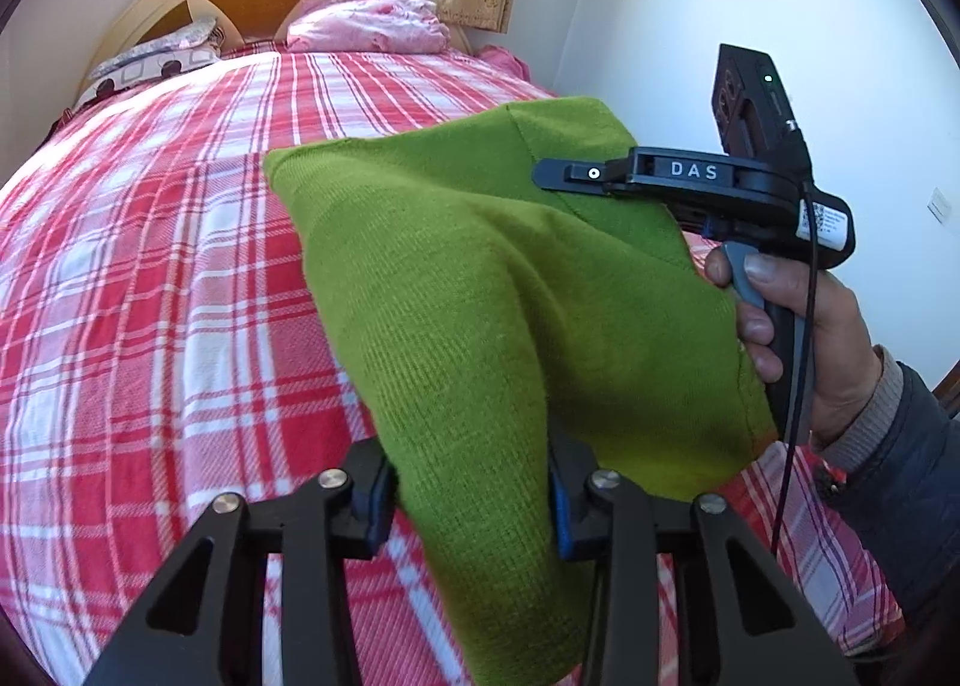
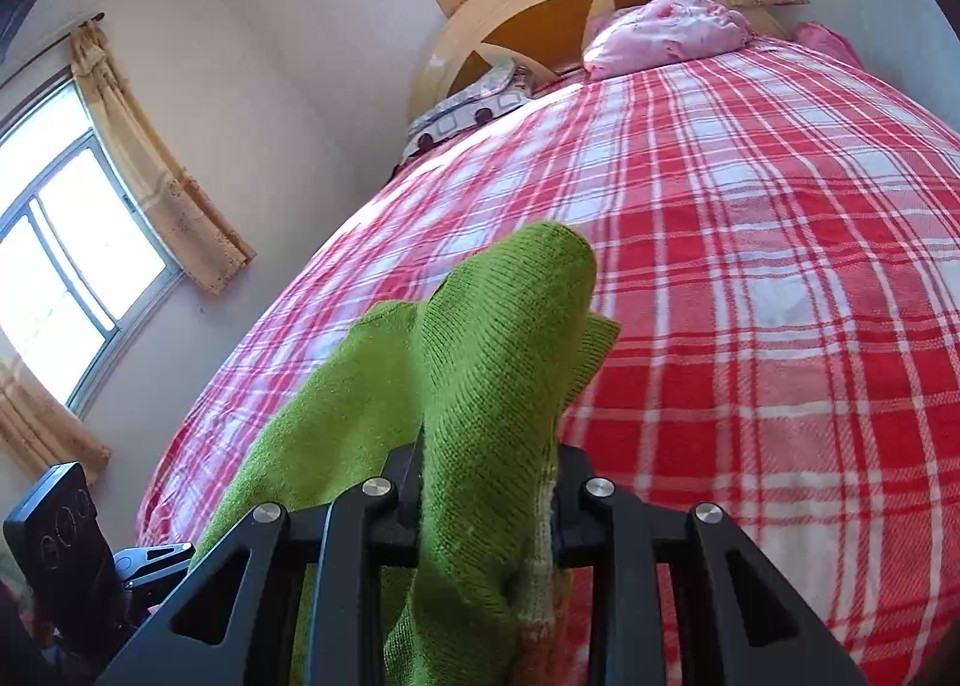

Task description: Fold small clothes

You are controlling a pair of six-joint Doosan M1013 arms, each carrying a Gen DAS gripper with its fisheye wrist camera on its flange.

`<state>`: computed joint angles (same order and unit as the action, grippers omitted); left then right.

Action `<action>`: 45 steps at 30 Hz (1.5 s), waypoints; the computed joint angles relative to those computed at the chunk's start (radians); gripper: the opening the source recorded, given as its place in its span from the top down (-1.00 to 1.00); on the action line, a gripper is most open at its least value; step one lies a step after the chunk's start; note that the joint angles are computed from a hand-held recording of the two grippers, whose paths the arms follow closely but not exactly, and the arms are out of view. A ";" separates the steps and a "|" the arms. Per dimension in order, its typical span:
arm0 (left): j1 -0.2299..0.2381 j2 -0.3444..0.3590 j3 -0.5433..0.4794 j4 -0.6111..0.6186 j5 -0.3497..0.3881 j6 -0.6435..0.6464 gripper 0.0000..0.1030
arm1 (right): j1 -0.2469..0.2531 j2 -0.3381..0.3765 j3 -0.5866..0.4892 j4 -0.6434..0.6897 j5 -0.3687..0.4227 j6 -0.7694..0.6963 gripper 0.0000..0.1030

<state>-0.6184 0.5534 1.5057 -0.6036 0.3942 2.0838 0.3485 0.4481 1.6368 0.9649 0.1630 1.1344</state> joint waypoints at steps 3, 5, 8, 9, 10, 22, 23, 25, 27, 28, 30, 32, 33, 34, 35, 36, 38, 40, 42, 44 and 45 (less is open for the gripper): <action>0.004 -0.034 0.041 0.015 -0.029 -0.005 0.21 | 0.019 0.001 -0.013 0.042 0.013 -0.040 0.45; 0.009 -0.054 0.067 0.036 -0.046 -0.026 0.21 | 0.032 0.006 -0.023 0.100 0.025 -0.097 0.45; 0.018 -0.080 0.101 0.045 -0.064 -0.040 0.21 | 0.048 0.015 -0.039 0.160 0.046 -0.159 0.45; 0.021 -0.088 0.111 0.043 -0.069 -0.042 0.21 | 0.053 0.018 -0.043 0.170 0.050 -0.170 0.45; 0.025 -0.095 0.122 0.038 -0.074 -0.039 0.21 | 0.059 0.022 -0.048 0.179 0.056 -0.178 0.45; 0.059 -0.170 0.234 0.137 -0.148 -0.148 0.21 | 0.126 0.073 -0.127 0.199 0.098 -0.192 0.45; 0.063 -0.174 0.241 0.142 -0.152 -0.157 0.21 | 0.131 0.079 -0.136 0.186 0.102 -0.178 0.45; 0.072 -0.183 0.257 0.150 -0.158 -0.170 0.21 | 0.143 0.092 -0.159 0.142 0.112 -0.133 0.45; 0.081 -0.189 0.268 0.166 -0.161 -0.190 0.21 | 0.155 0.106 -0.182 0.111 0.124 -0.103 0.45; 0.085 -0.193 0.274 0.167 -0.163 -0.194 0.21 | 0.160 0.111 -0.193 0.101 0.129 -0.093 0.45; 0.094 -0.202 0.288 0.170 -0.169 -0.205 0.22 | 0.167 0.124 -0.214 0.091 0.141 -0.087 0.45; 0.102 -0.213 0.302 0.186 -0.178 -0.226 0.22 | 0.175 0.139 -0.238 0.088 0.157 -0.085 0.45; 0.106 -0.217 0.308 0.197 -0.182 -0.237 0.22 | 0.178 0.146 -0.248 0.089 0.163 -0.085 0.45; 0.109 -0.220 0.313 0.218 -0.186 -0.259 0.22 | 0.182 0.153 -0.260 0.088 0.170 -0.082 0.45; 0.111 -0.226 0.320 0.256 -0.191 -0.298 0.22 | 0.187 0.161 -0.274 0.078 0.176 -0.074 0.45; 0.115 -0.230 0.326 0.282 -0.194 -0.323 0.22 | 0.191 0.168 -0.284 0.069 0.181 -0.067 0.45; 0.120 -0.236 0.336 0.356 -0.201 -0.394 0.22 | 0.197 0.183 -0.310 0.062 0.198 -0.060 0.45; 0.125 -0.240 0.344 0.422 -0.205 -0.460 0.22 | 0.205 0.200 -0.338 0.037 0.216 -0.039 0.45; 0.131 -0.246 0.356 0.474 -0.210 -0.513 0.22 | 0.211 0.215 -0.361 0.022 0.234 -0.023 0.45; 0.137 -0.251 0.365 0.515 -0.212 -0.559 0.22 | 0.217 0.232 -0.384 0.009 0.251 -0.007 0.45; 0.140 -0.252 0.369 0.524 -0.214 -0.571 0.22 | 0.218 0.240 -0.397 -0.002 0.259 0.005 0.45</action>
